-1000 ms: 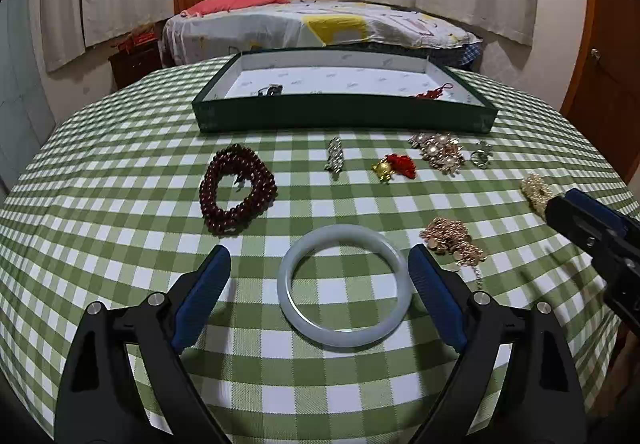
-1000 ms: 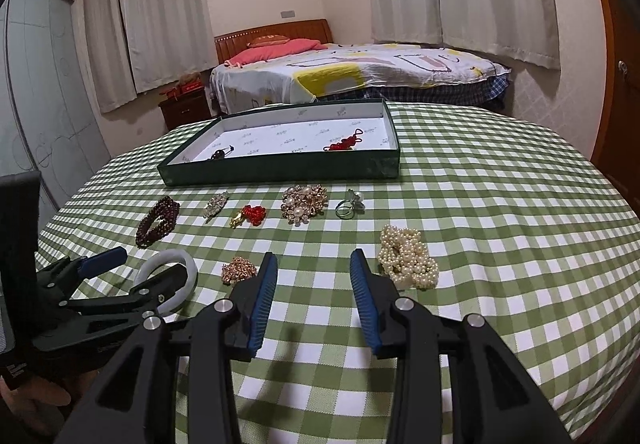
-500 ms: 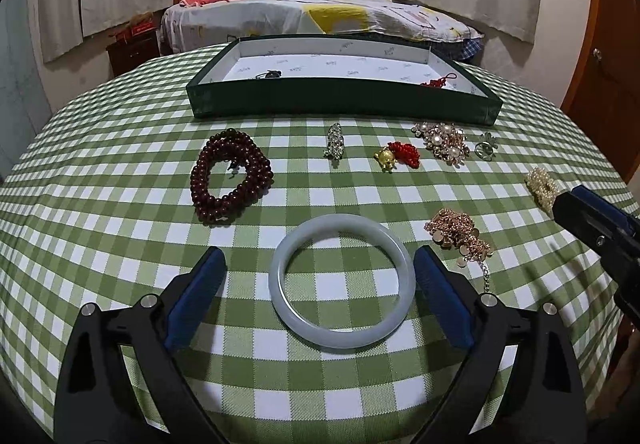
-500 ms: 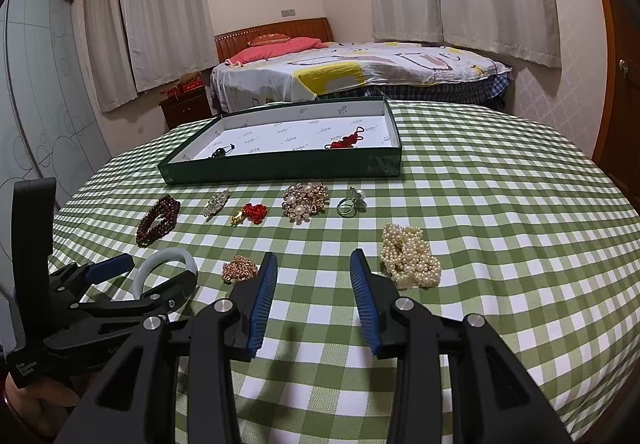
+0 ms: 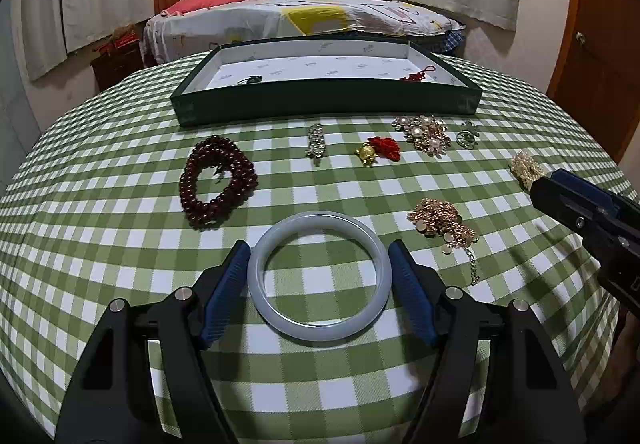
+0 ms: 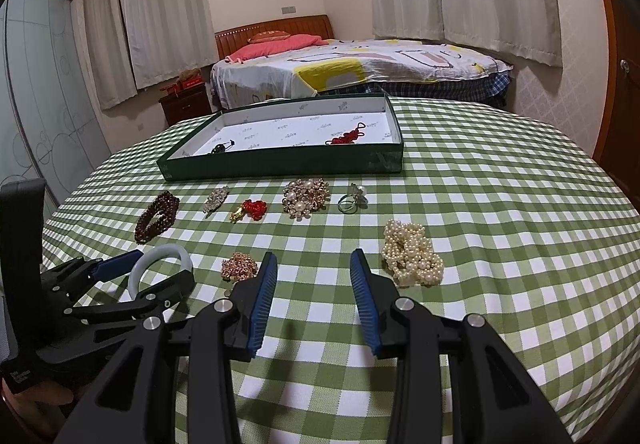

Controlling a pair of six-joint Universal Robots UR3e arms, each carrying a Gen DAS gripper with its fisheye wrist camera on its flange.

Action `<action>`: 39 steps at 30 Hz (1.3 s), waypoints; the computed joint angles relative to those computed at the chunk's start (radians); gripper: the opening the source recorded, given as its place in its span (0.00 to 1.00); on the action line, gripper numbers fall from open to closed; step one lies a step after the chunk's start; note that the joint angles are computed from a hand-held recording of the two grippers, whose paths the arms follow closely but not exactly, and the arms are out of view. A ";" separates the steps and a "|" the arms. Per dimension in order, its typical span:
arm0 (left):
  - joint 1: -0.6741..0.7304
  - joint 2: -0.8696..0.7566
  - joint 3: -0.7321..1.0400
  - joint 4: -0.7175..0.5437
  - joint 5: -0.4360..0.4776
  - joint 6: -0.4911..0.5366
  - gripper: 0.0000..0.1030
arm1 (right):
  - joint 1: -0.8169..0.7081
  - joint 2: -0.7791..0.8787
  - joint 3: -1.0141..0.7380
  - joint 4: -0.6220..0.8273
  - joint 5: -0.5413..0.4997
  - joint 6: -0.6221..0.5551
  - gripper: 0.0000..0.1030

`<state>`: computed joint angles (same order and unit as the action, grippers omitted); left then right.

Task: Organize jewelry
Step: 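Lift the jade bangle with the left gripper while the right gripper grasps a gold chain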

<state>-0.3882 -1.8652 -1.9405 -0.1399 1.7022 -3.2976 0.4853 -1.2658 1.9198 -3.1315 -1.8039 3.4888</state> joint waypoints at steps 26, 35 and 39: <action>0.141 0.145 -0.119 0.016 0.000 -0.006 0.67 | 0.040 0.222 -0.372 0.283 0.084 -0.047 0.37; 0.143 0.138 -0.118 0.017 -0.005 -0.011 0.67 | 0.066 0.210 -0.343 0.261 0.041 -0.078 0.19; 0.133 0.138 -0.119 0.029 0.000 -0.008 0.67 | 0.062 0.194 -0.315 0.232 0.056 -0.081 0.12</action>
<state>-0.2550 -1.7274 -2.0592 -0.1112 1.7021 -3.3057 0.5475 -1.0721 1.6045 -2.8999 -1.7483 3.4080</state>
